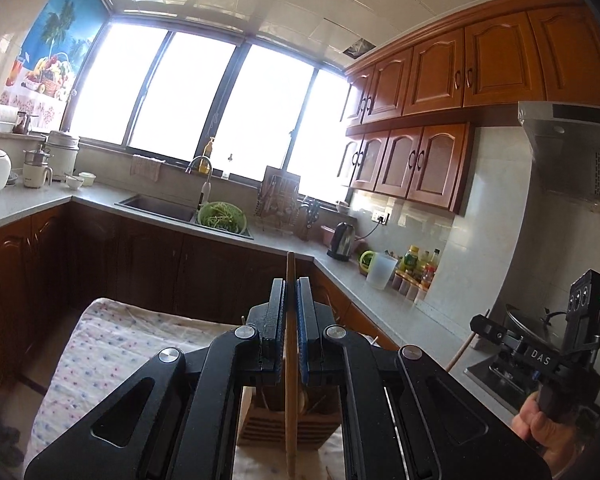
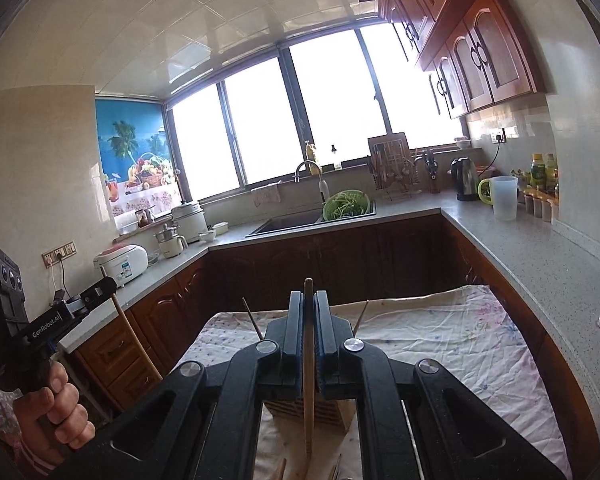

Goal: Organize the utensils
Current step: 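Lift both held chopsticks upright and lower them into the wooden holder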

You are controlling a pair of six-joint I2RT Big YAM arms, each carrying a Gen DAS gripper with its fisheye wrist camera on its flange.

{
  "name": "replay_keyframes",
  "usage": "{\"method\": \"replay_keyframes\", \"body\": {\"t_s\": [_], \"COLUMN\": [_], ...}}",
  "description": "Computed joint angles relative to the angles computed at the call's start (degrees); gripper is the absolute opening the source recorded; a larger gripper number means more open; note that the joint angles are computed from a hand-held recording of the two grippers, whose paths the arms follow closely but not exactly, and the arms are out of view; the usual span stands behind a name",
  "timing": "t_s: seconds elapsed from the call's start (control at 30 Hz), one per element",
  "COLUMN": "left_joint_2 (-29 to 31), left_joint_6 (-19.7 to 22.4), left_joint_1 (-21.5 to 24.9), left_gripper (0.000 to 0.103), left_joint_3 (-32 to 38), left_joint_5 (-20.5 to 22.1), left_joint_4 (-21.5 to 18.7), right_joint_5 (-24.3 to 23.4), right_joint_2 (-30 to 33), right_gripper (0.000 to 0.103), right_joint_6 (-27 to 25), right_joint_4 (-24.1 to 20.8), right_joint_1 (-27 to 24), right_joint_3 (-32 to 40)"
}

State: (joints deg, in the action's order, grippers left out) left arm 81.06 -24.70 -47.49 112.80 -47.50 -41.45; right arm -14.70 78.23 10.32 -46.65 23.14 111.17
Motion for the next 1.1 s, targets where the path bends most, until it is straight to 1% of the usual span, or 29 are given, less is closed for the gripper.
{"method": "replay_keyframes", "body": {"t_s": [0.1, 0.23, 0.3, 0.5, 0.57, 0.7, 0.77, 0.9, 0.97, 1.03, 1.1], "left_joint_2": [1.5, 4.2, 5.4, 8.2, 8.5, 8.9, 8.9, 9.3, 9.6, 9.8, 10.6], "left_joint_6": [2.5, 4.4, 4.9, 2.8, 1.3, -0.4, -0.5, -2.2, -3.0, -3.4, -3.9], "left_joint_1": [2.1, 4.8, 6.2, 9.1, 9.7, 10.0, 10.1, 10.3, 10.4, 10.4, 10.3], "left_gripper": [0.004, 0.004, 0.004, 0.004, 0.004, 0.004, 0.004, 0.005, 0.005, 0.005, 0.005], "left_joint_3": [1.5, 3.7, 4.3, 3.2, 1.8, -1.1, -2.7, -4.2, -4.4, -4.6, -3.9], "left_joint_5": [0.0, -0.2, 0.4, 1.9, 2.5, 2.3, 2.0, 2.7, 3.4, 4.4, 5.6], "left_joint_4": [2.9, 5.6, 6.7, 8.6, 9.1, 10.4, 11.3, 10.5, 9.4, 8.4, 6.7], "right_joint_5": [0.7, 1.9, 2.3, 3.2, 3.4, 3.5, 3.4, 3.2, 3.2, 3.3, 3.4], "right_joint_2": [2.9, 6.7, 8.2, 11.1, 11.3, 11.7, 11.8, 11.9, 12.2, 12.1, 12.3], "right_gripper": [0.005, 0.005, 0.005, 0.005, 0.005, 0.005, 0.005, 0.005, 0.005, 0.005, 0.005], "right_joint_6": [0.9, 1.9, 2.3, 3.8, 4.3, 5.3, 5.7, 6.6, 6.7, 6.9, 6.7], "right_joint_4": [1.2, 2.2, 2.8, 5.2, 6.2, 7.0, 7.5, 8.1, 7.8, 8.5, 7.7], "right_joint_1": [0.4, 0.7, 0.5, 0.2, 0.2, 0.2, 0.1, 0.1, 0.1, 0.1, 0.1], "right_joint_3": [3.6, 7.9, 9.2, 9.6, 8.1, 5.1, 3.6, 1.1, 0.6, -0.2, 0.4]}}
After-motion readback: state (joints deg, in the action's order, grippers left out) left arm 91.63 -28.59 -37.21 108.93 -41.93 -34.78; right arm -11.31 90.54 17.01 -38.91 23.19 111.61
